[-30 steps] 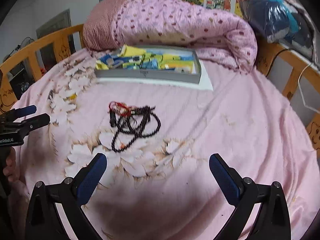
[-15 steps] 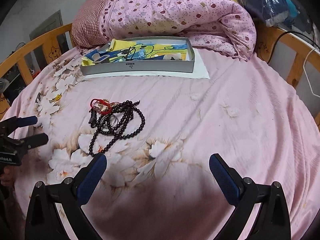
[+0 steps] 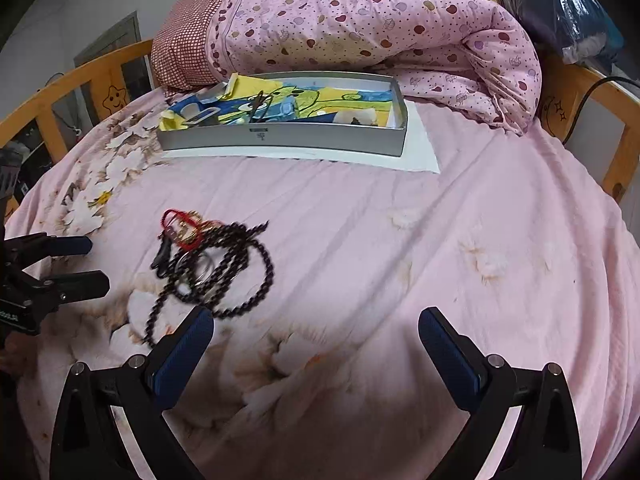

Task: Organize jewelry
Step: 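Lower both tools toward the red string and black bead bracelets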

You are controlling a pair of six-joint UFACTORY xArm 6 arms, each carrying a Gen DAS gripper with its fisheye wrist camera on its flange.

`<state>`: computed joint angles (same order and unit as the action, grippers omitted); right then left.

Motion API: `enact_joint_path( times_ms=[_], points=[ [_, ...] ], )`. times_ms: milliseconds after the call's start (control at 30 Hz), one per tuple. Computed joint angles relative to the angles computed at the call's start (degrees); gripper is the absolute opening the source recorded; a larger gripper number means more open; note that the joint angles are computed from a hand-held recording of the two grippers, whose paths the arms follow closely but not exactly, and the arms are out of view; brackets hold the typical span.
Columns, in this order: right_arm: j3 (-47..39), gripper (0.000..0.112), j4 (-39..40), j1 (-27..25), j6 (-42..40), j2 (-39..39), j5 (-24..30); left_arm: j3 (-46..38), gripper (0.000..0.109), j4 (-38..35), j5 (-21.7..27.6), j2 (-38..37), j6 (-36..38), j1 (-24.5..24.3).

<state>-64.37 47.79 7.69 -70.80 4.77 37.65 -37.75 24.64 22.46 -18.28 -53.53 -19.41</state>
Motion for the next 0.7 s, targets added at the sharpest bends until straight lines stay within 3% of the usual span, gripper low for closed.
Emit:
enact_joint_path(
  times_ms=[100, 233, 467, 567, 700],
  points=[
    [-1.8, 0.103, 0.5, 0.4, -0.7, 1.8, -0.7, -1.0, 0.101, -1.0, -2.2, 1.8, 0.4, 0.5],
    [-4.3, 0.103, 1.8, 0.4, -2.6, 4.0, 0.0, -2.0, 0.089, -3.9, -4.6, 3.6, 2.1, 1.1],
    [-10.6, 0.067, 3.1, -1.1, -3.8, 8.7, 8.0, -3.6, 0.059, -9.2, -6.1, 6.2, 7.0, 0.8],
    [-13.2, 0.055, 2.8, -1.8, -3.7, 10.7, 12.6, -4.3, 0.055, -13.2, -6.5, 7.3, 10.0, 0.4],
    [-13.4, 0.049, 3.1, -1.8, -5.5, 10.8, 14.6, -5.5, 0.054, -15.4, -5.7, 8.4, 11.1, 0.3]
  ],
)
